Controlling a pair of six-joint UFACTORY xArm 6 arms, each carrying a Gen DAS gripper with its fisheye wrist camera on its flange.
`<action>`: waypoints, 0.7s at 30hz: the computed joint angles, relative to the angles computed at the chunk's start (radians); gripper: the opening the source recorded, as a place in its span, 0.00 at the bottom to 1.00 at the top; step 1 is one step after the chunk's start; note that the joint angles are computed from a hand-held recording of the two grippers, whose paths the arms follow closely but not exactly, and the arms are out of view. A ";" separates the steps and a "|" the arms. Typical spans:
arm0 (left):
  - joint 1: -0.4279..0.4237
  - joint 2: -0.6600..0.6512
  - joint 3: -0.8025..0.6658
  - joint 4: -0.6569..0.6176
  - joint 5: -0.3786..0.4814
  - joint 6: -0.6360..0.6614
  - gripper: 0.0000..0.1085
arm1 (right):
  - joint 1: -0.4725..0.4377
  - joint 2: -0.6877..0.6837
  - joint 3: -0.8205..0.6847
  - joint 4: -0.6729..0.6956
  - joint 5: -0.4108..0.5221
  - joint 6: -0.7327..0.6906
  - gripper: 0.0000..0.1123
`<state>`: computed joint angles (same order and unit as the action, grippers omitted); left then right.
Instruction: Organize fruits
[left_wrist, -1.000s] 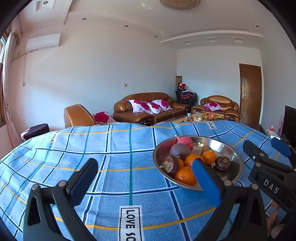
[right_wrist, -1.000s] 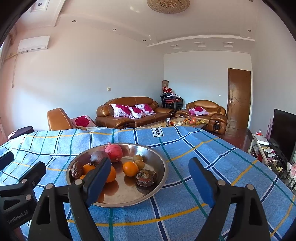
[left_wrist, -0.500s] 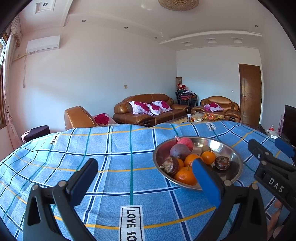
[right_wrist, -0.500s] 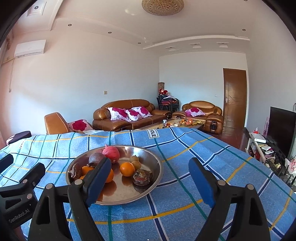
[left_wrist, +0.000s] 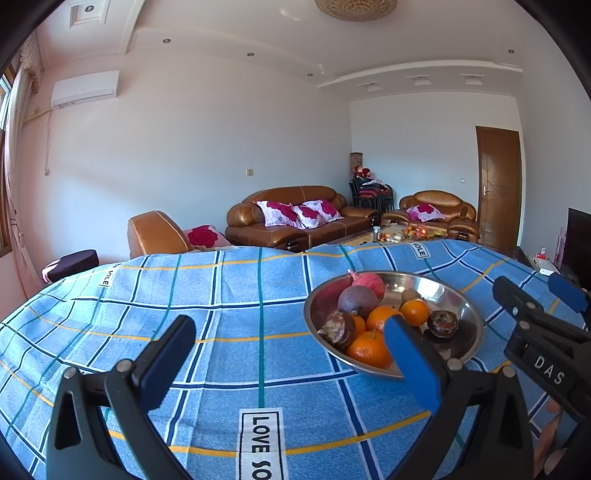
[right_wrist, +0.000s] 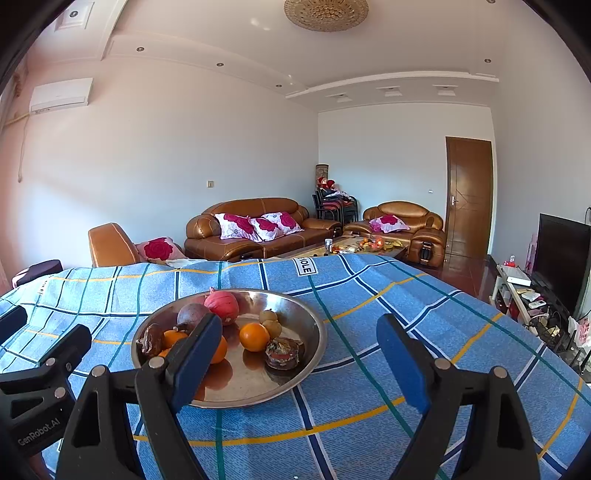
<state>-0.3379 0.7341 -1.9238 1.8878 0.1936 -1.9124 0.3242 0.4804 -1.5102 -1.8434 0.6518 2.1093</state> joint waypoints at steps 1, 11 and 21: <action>0.000 0.000 0.000 0.000 0.000 0.000 0.95 | 0.000 0.000 0.001 -0.001 0.000 0.001 0.77; 0.004 0.012 -0.009 -0.063 -0.006 0.057 0.95 | 0.000 0.000 0.000 0.000 0.000 0.001 0.77; 0.007 0.021 -0.016 -0.113 -0.004 0.101 0.95 | 0.000 0.001 -0.001 0.000 0.000 0.000 0.77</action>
<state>-0.3314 0.7555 -1.9400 1.7750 0.1892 -1.8113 0.3242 0.4810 -1.5113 -1.8431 0.6520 2.1092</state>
